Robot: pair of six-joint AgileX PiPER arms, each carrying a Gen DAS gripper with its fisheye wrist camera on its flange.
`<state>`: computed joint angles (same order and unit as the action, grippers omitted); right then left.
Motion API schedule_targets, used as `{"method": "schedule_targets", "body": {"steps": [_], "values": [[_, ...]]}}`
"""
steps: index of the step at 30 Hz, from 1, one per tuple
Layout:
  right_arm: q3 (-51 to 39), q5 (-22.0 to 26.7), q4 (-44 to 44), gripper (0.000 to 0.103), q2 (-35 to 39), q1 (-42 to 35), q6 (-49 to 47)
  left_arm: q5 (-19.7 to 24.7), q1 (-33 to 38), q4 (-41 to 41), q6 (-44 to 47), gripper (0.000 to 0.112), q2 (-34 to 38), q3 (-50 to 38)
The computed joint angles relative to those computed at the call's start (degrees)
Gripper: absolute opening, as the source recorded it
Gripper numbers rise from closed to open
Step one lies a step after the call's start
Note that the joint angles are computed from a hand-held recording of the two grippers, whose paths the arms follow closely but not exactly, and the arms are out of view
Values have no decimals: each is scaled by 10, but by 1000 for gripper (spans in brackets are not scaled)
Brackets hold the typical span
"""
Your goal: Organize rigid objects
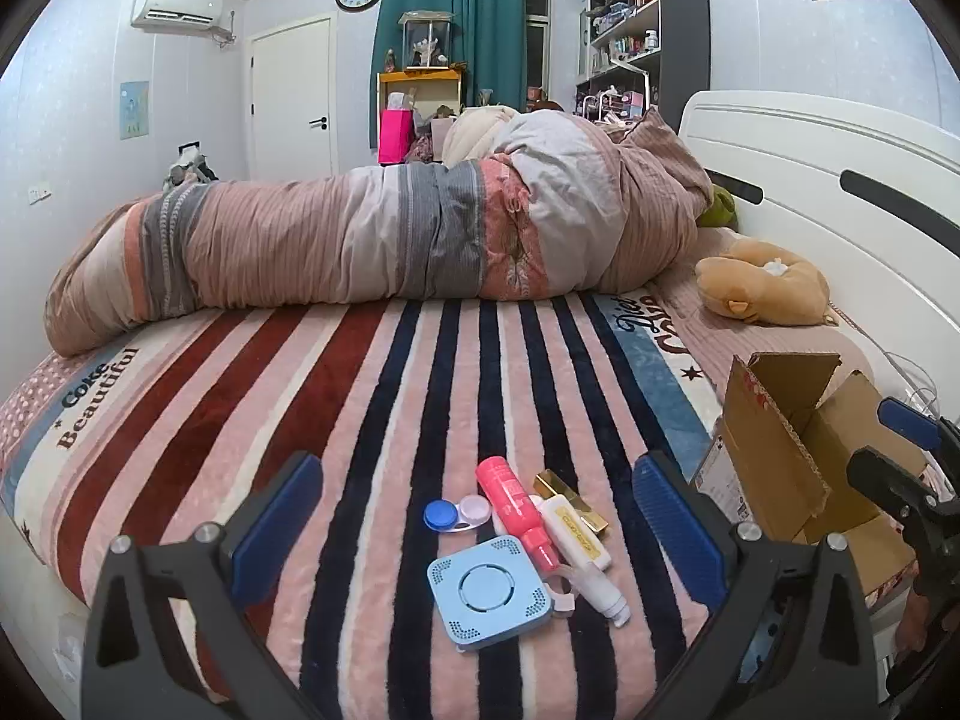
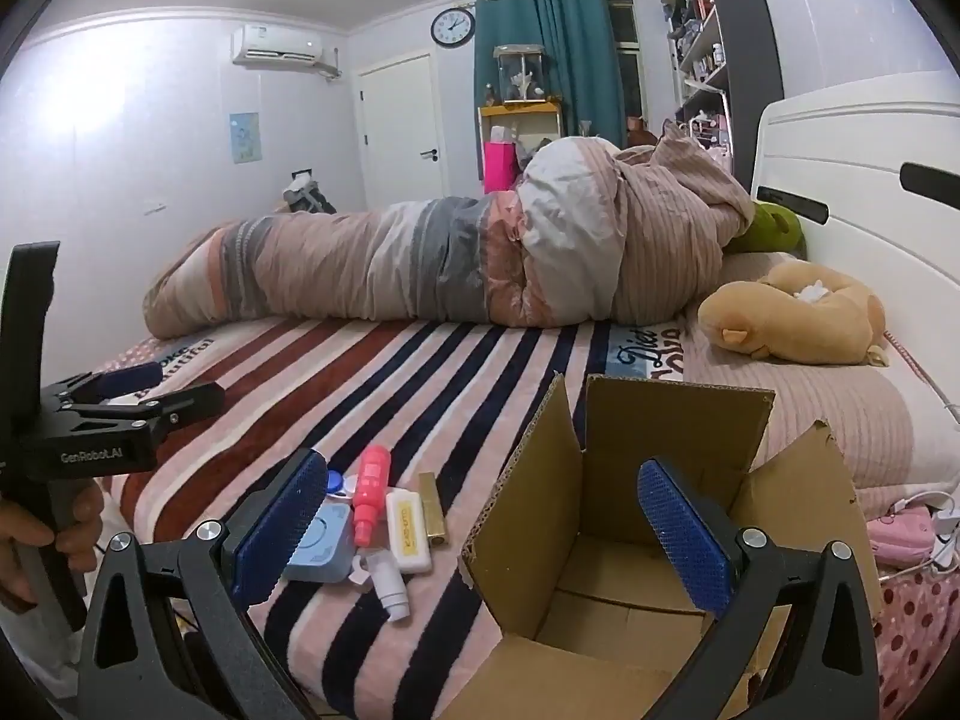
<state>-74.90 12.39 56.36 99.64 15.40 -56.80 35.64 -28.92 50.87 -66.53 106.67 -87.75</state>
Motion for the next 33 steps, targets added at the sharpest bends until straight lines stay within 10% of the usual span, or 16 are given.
{"method": "schedule_targets", "body": {"steps": [33], "values": [[3,5,-41,103,-14,2,40,5,-12,16,-7,103,-13,9]]}}
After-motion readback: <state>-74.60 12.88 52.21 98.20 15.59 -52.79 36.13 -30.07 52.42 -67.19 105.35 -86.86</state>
